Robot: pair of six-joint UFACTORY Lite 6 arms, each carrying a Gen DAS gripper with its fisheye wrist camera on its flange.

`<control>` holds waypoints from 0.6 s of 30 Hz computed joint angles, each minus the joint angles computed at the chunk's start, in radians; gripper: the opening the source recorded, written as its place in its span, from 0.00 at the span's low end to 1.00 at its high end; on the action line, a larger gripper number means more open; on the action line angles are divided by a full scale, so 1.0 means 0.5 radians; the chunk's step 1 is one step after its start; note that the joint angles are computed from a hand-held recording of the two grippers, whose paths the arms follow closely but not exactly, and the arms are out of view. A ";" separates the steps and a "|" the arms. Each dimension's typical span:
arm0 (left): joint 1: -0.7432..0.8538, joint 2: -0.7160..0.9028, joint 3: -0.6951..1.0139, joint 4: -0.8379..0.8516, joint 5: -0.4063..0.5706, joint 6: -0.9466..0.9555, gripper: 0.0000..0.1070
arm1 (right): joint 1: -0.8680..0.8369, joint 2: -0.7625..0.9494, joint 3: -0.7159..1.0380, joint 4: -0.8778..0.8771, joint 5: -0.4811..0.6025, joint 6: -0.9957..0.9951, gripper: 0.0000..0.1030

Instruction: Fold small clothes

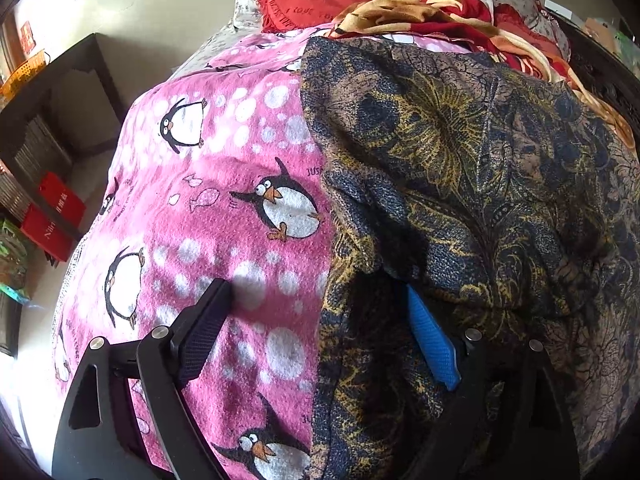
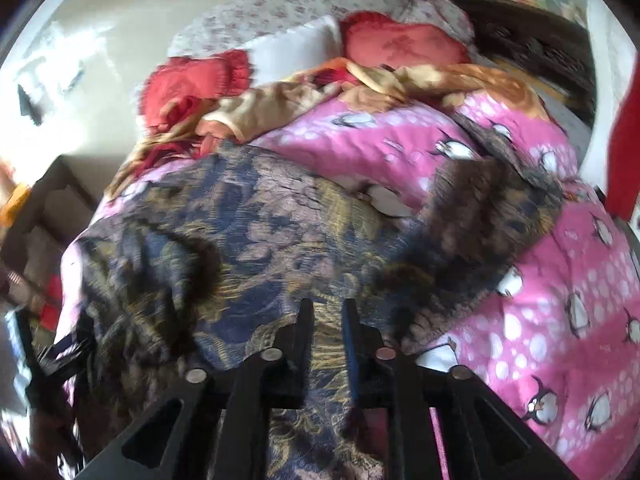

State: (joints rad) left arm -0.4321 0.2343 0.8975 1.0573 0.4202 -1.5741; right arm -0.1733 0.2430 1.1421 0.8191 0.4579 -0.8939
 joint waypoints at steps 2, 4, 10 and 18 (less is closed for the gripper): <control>0.002 -0.004 0.000 -0.022 -0.001 0.017 0.82 | 0.145 -0.088 -0.064 0.232 0.006 -0.270 0.77; 0.019 -0.021 -0.011 -0.059 -0.024 0.065 0.82 | 0.365 -0.151 -0.096 0.339 0.012 -0.432 0.87; 0.039 -0.003 0.004 -0.061 -0.042 0.089 0.84 | 1.170 0.578 0.507 -0.585 -0.363 0.507 0.70; 0.042 -0.007 -0.049 0.174 -0.103 -0.098 0.85 | 1.015 0.751 0.790 -0.328 -0.219 0.512 0.09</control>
